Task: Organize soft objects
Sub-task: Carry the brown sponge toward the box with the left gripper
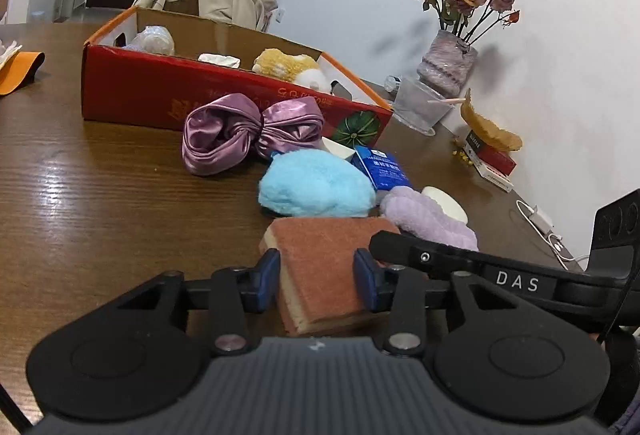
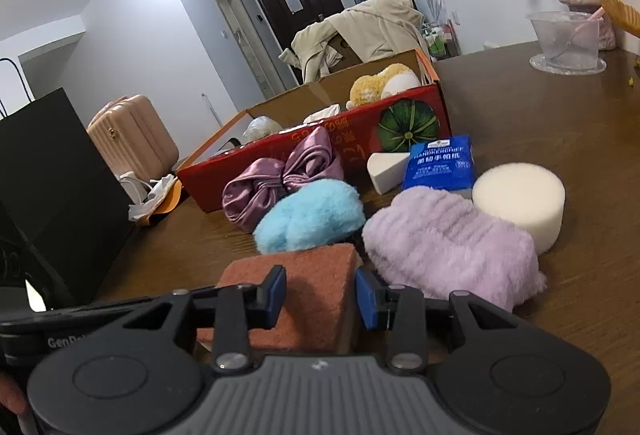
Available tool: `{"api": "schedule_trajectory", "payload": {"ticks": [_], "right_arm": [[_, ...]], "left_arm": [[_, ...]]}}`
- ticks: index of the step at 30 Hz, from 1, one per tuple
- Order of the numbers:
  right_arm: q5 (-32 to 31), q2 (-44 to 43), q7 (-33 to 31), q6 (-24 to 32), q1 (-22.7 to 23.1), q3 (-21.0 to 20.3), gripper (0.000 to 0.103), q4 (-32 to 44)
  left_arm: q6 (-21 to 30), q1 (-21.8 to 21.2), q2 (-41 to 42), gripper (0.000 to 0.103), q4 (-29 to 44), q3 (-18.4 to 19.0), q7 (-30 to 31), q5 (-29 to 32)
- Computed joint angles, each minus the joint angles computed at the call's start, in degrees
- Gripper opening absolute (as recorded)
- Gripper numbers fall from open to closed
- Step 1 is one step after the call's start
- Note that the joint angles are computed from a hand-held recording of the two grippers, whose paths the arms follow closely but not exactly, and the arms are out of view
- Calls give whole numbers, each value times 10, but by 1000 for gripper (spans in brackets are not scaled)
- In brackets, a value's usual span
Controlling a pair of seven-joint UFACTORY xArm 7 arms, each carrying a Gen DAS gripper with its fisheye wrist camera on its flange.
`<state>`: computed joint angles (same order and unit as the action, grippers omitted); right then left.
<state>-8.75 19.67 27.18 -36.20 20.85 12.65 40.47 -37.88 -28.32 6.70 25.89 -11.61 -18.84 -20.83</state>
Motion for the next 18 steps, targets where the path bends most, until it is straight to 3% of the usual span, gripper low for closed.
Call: {"api": "schedule_trajectory", "payload": {"ticks": [4,8,11,14,18], "right_arm": [[45,-28,-28,-31,29,-6,31,-38],[131,-61,-91,-104,76,-9,31,-71],[124,-72,-113,-106,68,-13,30,-38],[57,-45,-85,-71,27,-20,30,52],[-21,43,-18,45,-34,-7,29,231]], "left_arm": [[-15,-18,-30,40,-26,-14,11,-35],[-75,-29,-65,40,-48,-30,24,-68],[-73,1,-86,40,-23,-10,13,-11],[-33,47,-61,40,55,20,-25,80],[52,118,35,40,211,41,-111,208]]}}
